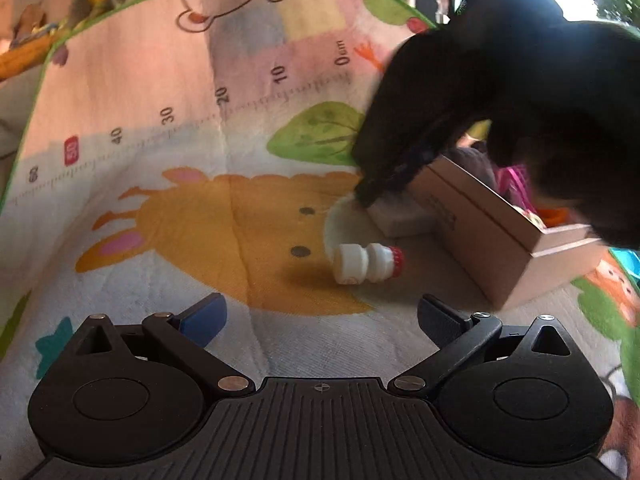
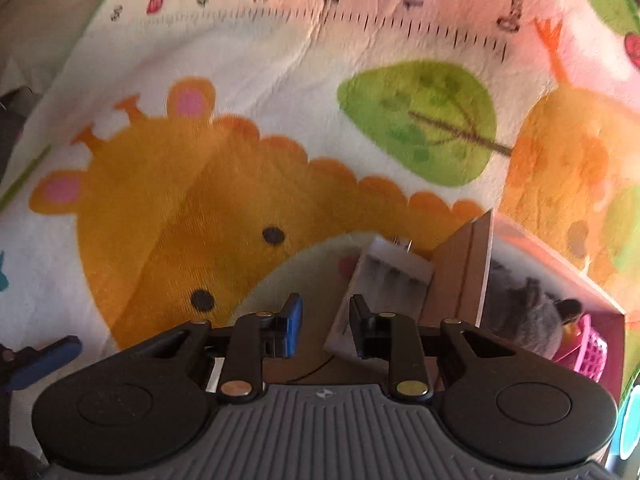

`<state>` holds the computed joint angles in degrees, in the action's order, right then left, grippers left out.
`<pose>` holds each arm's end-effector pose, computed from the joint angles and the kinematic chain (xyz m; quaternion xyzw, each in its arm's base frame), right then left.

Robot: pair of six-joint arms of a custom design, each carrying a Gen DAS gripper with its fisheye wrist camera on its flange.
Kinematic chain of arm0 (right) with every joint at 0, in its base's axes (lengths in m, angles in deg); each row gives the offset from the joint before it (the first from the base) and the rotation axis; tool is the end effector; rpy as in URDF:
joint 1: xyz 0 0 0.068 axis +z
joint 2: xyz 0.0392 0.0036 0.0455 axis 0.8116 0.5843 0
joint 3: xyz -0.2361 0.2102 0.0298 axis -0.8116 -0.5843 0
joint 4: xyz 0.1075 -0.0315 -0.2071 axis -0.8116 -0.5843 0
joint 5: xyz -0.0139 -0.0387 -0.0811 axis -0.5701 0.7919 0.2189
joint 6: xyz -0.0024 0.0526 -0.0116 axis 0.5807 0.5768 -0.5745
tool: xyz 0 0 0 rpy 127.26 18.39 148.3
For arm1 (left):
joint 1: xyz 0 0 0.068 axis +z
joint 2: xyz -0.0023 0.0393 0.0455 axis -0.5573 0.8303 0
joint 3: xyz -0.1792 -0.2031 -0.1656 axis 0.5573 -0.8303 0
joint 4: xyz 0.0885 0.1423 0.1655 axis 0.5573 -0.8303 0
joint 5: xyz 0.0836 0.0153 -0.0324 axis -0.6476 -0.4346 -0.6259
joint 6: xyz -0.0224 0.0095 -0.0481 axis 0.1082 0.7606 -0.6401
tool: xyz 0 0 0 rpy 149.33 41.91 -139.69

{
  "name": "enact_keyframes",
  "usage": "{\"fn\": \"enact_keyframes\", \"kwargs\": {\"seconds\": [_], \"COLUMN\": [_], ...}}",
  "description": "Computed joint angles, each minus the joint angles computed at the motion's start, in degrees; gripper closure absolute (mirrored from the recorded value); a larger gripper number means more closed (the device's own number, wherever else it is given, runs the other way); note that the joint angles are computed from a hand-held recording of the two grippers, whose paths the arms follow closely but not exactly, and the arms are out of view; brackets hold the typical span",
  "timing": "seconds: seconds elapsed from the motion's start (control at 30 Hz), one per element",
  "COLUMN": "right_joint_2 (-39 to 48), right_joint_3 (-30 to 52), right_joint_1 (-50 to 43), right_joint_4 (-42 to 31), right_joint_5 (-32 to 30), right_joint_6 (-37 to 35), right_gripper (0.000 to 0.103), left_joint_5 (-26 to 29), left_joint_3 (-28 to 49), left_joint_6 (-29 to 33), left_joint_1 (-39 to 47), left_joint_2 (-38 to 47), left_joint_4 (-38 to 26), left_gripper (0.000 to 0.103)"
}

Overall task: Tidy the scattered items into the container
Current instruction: 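Reach the right gripper down toward the white battery charger on the mat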

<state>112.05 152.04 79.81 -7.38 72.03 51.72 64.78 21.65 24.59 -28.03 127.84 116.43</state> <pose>0.3666 0.1631 0.1850 -0.0747 0.9701 -0.0887 0.2132 0.2460 0.0074 0.1603 0.2053 0.8615 -0.1444 0.4414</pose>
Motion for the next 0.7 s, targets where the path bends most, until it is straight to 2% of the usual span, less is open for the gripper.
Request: {"fn": "enact_keyframes", "kwargs": {"seconds": [0.1, 0.23, 0.47, 0.57, 0.7], "right_joint_2": [-1.44, -6.77, -21.31, -28.10, -37.34], "right_joint_3": [-1.90, -7.25, -26.09, -34.29, -44.28], "right_joint_1": [-0.65, -1.13, 2.43, 2.35, 2.77], "right_joint_4": [0.88, 1.19, 8.16, 11.49, 14.23], "right_joint_5": [-2.22, -10.21, -18.09, -19.59, -16.44], "right_joint_6": [1.04, 4.27, 7.82, 8.89, 9.74], "right_gripper": [0.078, 0.078, 0.078, 0.077, 0.076], "left_joint_5": [0.44, 1.02, 3.04, 4.68, 5.06], "left_joint_3": [-0.32, -0.10, -2.14, -3.06, -4.89], "left_joint_6": [1.27, 3.09, 9.34, 12.95, 15.52], "left_joint_1": [0.09, 0.42, 1.83, 3.35, 4.54], "left_joint_2": [-0.29, -0.71, -3.67, -5.32, -7.50], "left_joint_4": [-0.56, -2.72, -6.35, -9.00, -10.11], "left_gripper": [0.000, 0.000, 0.000, 0.000, 0.000]}}
